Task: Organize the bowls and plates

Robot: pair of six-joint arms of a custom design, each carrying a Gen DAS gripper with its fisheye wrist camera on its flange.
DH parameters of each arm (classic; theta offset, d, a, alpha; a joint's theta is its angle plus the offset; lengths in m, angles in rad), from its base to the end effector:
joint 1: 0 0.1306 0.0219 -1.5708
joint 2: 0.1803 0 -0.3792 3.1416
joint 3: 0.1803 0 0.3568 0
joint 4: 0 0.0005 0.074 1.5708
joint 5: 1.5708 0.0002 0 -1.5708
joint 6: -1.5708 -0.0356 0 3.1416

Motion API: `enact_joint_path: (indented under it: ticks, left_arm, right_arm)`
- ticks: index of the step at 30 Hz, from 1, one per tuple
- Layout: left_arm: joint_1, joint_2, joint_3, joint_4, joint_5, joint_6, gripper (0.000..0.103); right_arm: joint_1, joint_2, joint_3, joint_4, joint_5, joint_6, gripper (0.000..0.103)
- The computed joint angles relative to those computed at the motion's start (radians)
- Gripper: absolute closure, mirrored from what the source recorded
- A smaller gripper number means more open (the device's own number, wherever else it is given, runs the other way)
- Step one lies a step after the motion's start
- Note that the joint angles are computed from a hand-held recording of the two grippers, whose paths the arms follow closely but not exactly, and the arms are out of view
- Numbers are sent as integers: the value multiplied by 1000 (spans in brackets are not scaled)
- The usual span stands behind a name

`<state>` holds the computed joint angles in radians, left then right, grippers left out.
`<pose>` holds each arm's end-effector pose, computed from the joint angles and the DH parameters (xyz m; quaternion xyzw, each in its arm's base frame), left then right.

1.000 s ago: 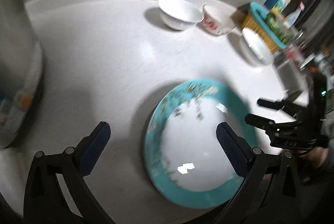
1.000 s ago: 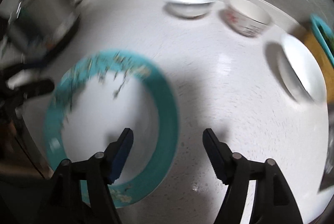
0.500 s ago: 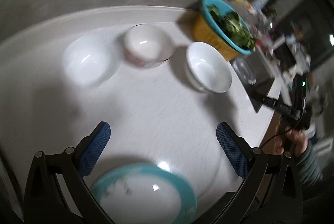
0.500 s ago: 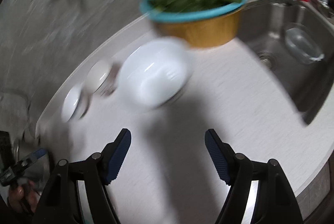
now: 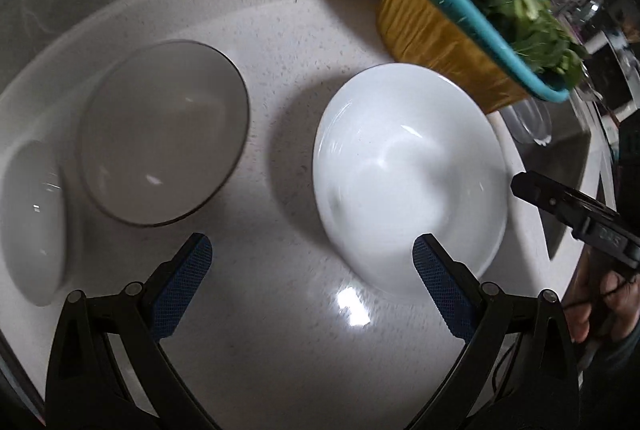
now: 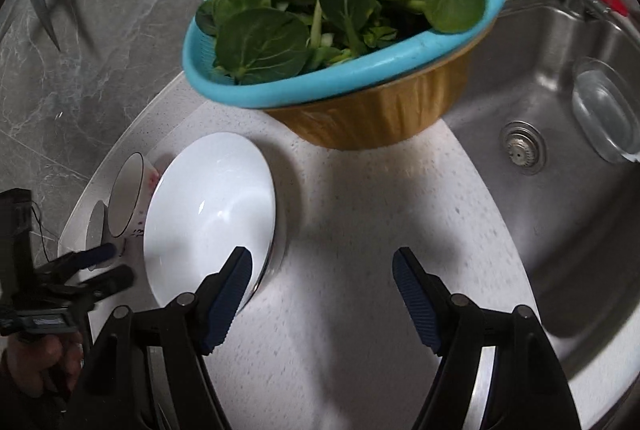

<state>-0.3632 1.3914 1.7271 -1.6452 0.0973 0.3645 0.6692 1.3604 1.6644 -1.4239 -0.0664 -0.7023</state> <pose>0.3605 -0.1413 0.5216 0.0057 0.9903 -0.0914 0.1044 0.3114 0.2487 0.5178 0.0087 0.9741 0.1665 0.1524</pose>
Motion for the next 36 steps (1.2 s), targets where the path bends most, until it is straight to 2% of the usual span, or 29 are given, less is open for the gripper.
enact_joint_path:
  ticks: [2, 7, 14, 17, 21, 23, 24, 25, 27, 30, 36]
  left_arm:
    - [-16, 12, -9, 22, -11, 17, 4]
    - [-28, 49, -18, 64, 0, 67, 33]
    - [-31, 80, -28, 128, -3, 114, 34]
    - [-27, 75, -36, 140, 4, 121, 55]
    - [-35, 80, -38, 147, 1, 139, 57]
    - [-36, 87, -43, 159, 0, 143, 64]
    - [-37, 88, -46, 166, 0, 149, 75]
    - [-39, 94, -46, 169, -2, 152, 78]
    - [-42, 101, -45, 165, -14, 148, 83]
    - [-36, 101, -53, 172, -9, 147, 92]
    - [-40, 102, -56, 170, -3, 141, 93]
  right_arm:
    - [-15, 9, -2, 12, -18, 25, 28]
    - [-39, 46, 12, 16, -57, 71, 34]
    - [-34, 89, 29, 23, -98, 103, 39]
    - [-25, 100, 32, 31, -95, 107, 46]
    - [-16, 117, 38, 33, -88, 101, 49]
    - [-15, 122, 36, 40, -87, 92, 50]
    - [-15, 123, 36, 42, -83, 91, 53]
    - [-12, 127, 37, 45, -79, 91, 56]
    - [-8, 131, 37, 48, -75, 98, 80]
    - [1, 134, 42, 48, -64, 104, 91]
    - [12, 143, 59, 28, -44, 110, 94]
